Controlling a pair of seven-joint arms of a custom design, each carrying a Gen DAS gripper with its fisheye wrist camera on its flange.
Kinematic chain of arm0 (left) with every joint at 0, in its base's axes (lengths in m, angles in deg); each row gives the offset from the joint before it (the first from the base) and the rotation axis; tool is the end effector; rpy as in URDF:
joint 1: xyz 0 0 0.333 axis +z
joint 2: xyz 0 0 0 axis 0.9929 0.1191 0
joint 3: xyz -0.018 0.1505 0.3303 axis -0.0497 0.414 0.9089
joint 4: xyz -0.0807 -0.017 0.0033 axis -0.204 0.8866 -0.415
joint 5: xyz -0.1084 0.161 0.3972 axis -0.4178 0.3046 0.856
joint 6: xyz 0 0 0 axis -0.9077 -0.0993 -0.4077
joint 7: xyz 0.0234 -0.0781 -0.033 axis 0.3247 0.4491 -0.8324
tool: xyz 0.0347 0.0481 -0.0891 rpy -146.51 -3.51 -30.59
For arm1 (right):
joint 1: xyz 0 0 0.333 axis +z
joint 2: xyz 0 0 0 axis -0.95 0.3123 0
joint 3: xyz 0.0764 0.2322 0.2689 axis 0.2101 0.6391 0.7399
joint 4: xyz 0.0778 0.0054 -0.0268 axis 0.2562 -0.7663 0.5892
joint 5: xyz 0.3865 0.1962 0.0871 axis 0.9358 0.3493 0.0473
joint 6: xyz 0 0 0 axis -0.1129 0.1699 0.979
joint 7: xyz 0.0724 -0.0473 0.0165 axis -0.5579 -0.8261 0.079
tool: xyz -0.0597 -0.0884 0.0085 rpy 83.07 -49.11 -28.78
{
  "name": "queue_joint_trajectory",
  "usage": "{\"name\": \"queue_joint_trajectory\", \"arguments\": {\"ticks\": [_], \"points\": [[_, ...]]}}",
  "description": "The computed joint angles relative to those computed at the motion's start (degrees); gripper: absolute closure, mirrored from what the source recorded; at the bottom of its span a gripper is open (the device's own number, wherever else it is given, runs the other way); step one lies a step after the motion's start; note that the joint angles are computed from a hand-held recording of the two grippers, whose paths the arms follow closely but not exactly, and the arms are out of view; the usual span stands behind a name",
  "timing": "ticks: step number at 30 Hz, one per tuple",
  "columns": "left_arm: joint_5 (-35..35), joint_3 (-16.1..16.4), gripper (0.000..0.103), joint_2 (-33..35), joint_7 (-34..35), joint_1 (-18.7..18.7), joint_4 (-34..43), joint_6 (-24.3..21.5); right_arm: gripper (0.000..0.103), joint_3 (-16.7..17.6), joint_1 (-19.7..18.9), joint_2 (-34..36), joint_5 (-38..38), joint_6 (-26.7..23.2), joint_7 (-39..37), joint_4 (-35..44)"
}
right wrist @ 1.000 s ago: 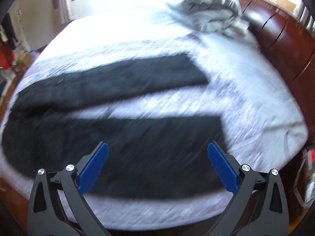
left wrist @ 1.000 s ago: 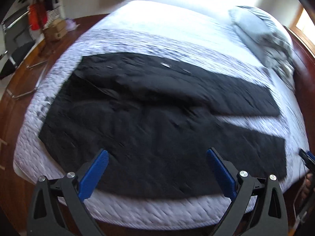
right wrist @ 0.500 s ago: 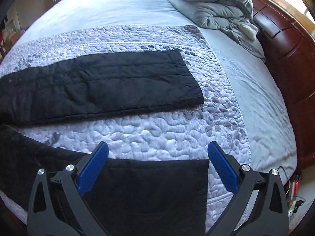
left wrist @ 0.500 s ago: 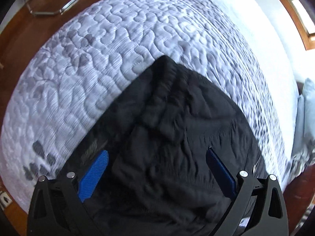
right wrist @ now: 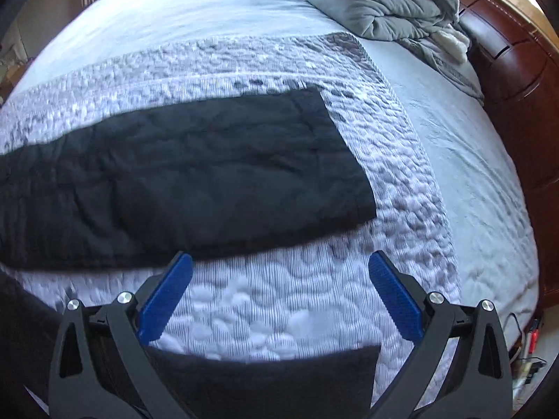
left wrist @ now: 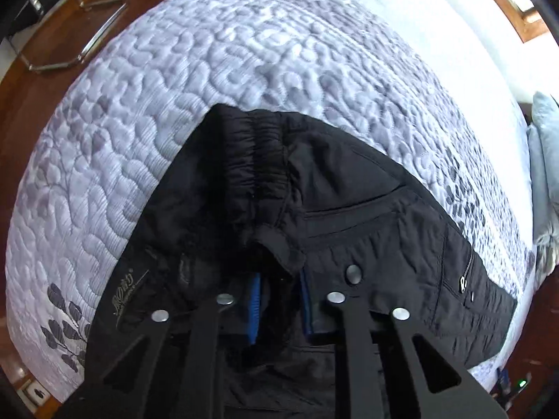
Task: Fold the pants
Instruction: 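Grasp the waistband of the black pants with the left gripper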
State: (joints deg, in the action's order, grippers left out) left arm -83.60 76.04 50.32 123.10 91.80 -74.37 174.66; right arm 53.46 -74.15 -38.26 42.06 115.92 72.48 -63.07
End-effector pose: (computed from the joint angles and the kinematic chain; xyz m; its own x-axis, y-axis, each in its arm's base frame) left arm 0.7440 0.0123 0.3708 0.3671 -0.9034 0.2217 -0.9188 -0.3893 -0.0650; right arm 0.6063 -0.0952 0.4060 -0.2467 -0.9528 0.1768 -0.8992 0.1570 -0.4085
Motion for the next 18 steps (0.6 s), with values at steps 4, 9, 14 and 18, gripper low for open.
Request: {"name": "queue_joint_trajectory", "arguments": {"ticks": [4, 9, 14, 18], "points": [[1.98, 0.00, 0.089, -0.08, 0.04, -1.29, -0.38, 1.97, 0.003, 0.66, -2.85, 5.81, 16.62, -0.83, -11.63, 7.93], [1.97, 0.03, 0.089, 0.07, -0.94, -1.10, -1.24, 3.62, 0.003, 0.03, -5.09, 17.66, 28.90, -10.25, -17.90, 23.99], [2.67, 0.19, 0.089, -0.53, -0.36, -0.77, -2.40, 4.17, 0.003, -1.01, -4.88, 28.10, 28.76, -16.77, -19.73, 38.10], [2.32, 0.06, 0.089, 0.09, -0.19, -0.53, -1.97, 4.05, 0.003, -3.55, -3.32, 34.58, 24.39, -20.28, -17.57, 46.16]]}}
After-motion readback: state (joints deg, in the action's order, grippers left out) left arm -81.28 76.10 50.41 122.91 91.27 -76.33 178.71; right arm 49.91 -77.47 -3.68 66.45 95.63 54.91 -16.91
